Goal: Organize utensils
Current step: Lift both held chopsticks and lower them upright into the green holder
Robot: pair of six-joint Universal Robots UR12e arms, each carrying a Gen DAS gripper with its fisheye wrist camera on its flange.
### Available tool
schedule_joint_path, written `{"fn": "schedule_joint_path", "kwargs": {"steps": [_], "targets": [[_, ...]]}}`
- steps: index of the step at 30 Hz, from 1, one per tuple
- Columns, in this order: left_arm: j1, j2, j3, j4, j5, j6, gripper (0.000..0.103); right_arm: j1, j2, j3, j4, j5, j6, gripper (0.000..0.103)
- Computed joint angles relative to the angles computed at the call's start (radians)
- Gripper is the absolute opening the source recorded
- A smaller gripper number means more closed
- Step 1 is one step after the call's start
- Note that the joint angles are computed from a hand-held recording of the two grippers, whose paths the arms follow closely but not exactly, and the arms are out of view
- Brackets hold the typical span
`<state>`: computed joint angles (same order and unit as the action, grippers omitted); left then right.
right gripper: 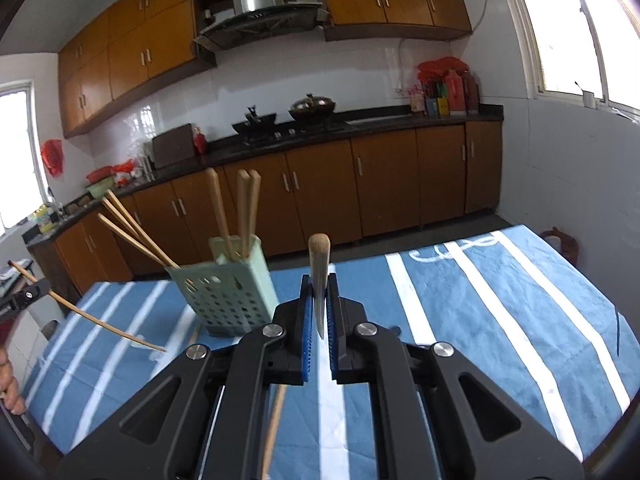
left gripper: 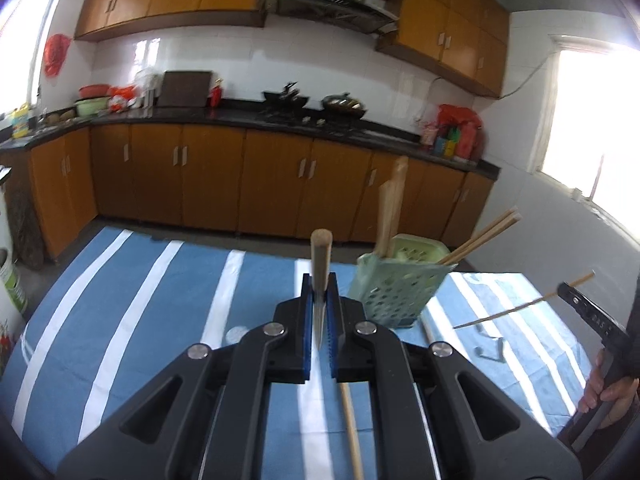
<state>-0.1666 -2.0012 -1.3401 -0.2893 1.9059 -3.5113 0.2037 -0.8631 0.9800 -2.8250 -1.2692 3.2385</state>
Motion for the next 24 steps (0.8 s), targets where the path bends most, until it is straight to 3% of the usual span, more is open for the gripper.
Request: {"fn": "schedule_joint_path", "kwargs": {"steps": [6, 10, 15, 24], "targets": [[-0.008, -0.012, 0.071, 0.034, -0.081, 0.058, 0.007, -0.020, 0.003, -0.074, 0.001, 0.191, 0.049, 0.007], [-0.021, -0.038, 0.135, 0.053, -0.085, 0.096, 0.007, -0.026, 0.020, -0.130, -0.009, 0.283, 0.081, 0.007], [-0.030, -0.092, 0.233, 0.097, -0.038, 0.087, 0.007, -0.009, 0.060, -0.214, -0.019, 0.252, 0.078, 0.007], [-0.035, -0.224, 0.451, 0.113, 0.109, 0.066, 0.007, 0.014, 0.150, -0.399, 0.173, 0.203, -0.001, 0.007]]}}
